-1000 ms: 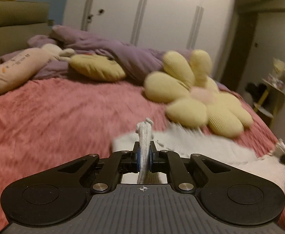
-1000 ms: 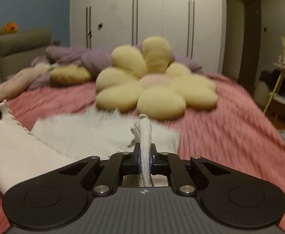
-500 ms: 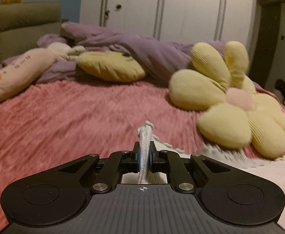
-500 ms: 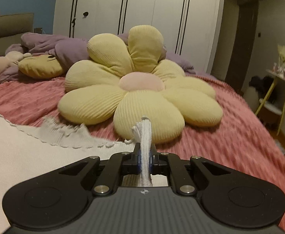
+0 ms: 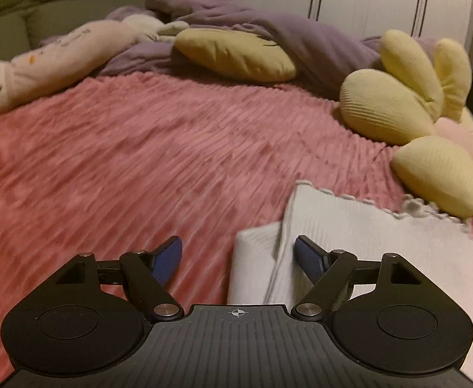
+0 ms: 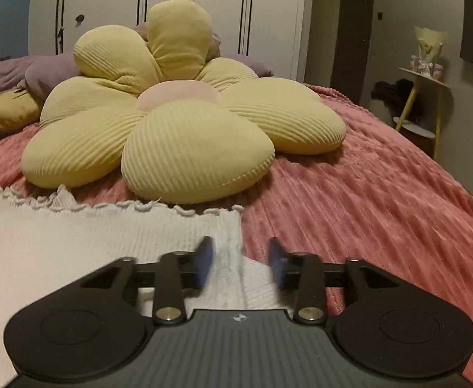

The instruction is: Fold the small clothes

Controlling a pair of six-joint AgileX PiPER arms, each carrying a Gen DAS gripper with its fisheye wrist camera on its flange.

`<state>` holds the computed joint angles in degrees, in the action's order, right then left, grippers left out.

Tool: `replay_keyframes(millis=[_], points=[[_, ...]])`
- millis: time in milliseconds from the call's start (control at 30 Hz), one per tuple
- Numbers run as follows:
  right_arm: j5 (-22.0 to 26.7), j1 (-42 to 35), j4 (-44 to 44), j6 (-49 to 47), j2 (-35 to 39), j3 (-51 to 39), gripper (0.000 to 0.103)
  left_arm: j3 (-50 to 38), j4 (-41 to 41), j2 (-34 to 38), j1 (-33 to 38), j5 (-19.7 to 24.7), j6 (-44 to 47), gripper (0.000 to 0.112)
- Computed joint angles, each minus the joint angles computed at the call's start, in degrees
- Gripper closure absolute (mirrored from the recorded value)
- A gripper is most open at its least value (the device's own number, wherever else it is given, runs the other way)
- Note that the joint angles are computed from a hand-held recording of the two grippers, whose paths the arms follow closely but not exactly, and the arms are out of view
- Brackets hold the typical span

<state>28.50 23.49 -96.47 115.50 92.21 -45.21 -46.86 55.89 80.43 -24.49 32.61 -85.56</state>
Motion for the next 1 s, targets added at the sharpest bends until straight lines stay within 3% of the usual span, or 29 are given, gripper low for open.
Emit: replay_keyframes(millis=[67, 100, 267, 367, 400, 467, 500, 567, 633, 800, 1000], points=[[0.1, 0.51, -1.03, 0.25, -1.95, 1.12, 0.047, 2.61, -2.39, -4.5, -0.84, -0.22, 2.81, 0.03], [-0.78, 0.91, -1.94, 0.54, -4.12, 2.6, 0.046, 3.97, -5.61, -7.08, -0.67, -1.18, 6.71, 0.03], [-4.17, 6.4, 0.91, -0.96, -20.63, 14.79, 0.051, 8.53, -17.22, -14.83, -2.11, -0.82, 19.0, 0.041], [-0.75, 13.45, 10.96, -9.03, -27.36, 20.1, 0.054, 9.47, -17.96, -15.71, -3.21, 1.29, 18.51, 0.045], [1.19, 16.18, 13.22, -10.73, -28.77, 21.25, 0.056, 9.12, -20.73, -15.23, -2.42, 1.15, 20.98, 0.047], [2.83, 20.06, 17.49, -13.63, -31.28, 22.97, 0.056, 8.45, -27.81, -14.63, -0.17, -0.4, 28.61, 0.066], [4.43, 21.83, 19.72, -14.74, -31.91, 23.18, 0.056, 8.32, -28.8, -14.71, -0.13, -0.55, 29.88, 0.07], [7.33, 24.64, 22.92, -16.25, -33.26, 23.13, 0.056, 7.11, -32.74, -14.28, 0.81, -0.64, 33.74, 0.089], [8.6, 25.85, 25.77, -18.35, -34.63, 22.52, 0.056, 6.32, -32.38, -14.28, 0.22, 0.52, 32.52, 0.093], [6.77, 24.28, 33.11, -28.14, -36.28, 20.4, 0.056, 6.14, -32.15, -15.53, 0.06, 1.74, 32.25, 0.099], [8.81, 27.51, 32.51, -28.0, -34.37, 18.75, 0.057, 5.33, -29.48, -17.2, -0.35, 3.98, 31.97, 0.102]])
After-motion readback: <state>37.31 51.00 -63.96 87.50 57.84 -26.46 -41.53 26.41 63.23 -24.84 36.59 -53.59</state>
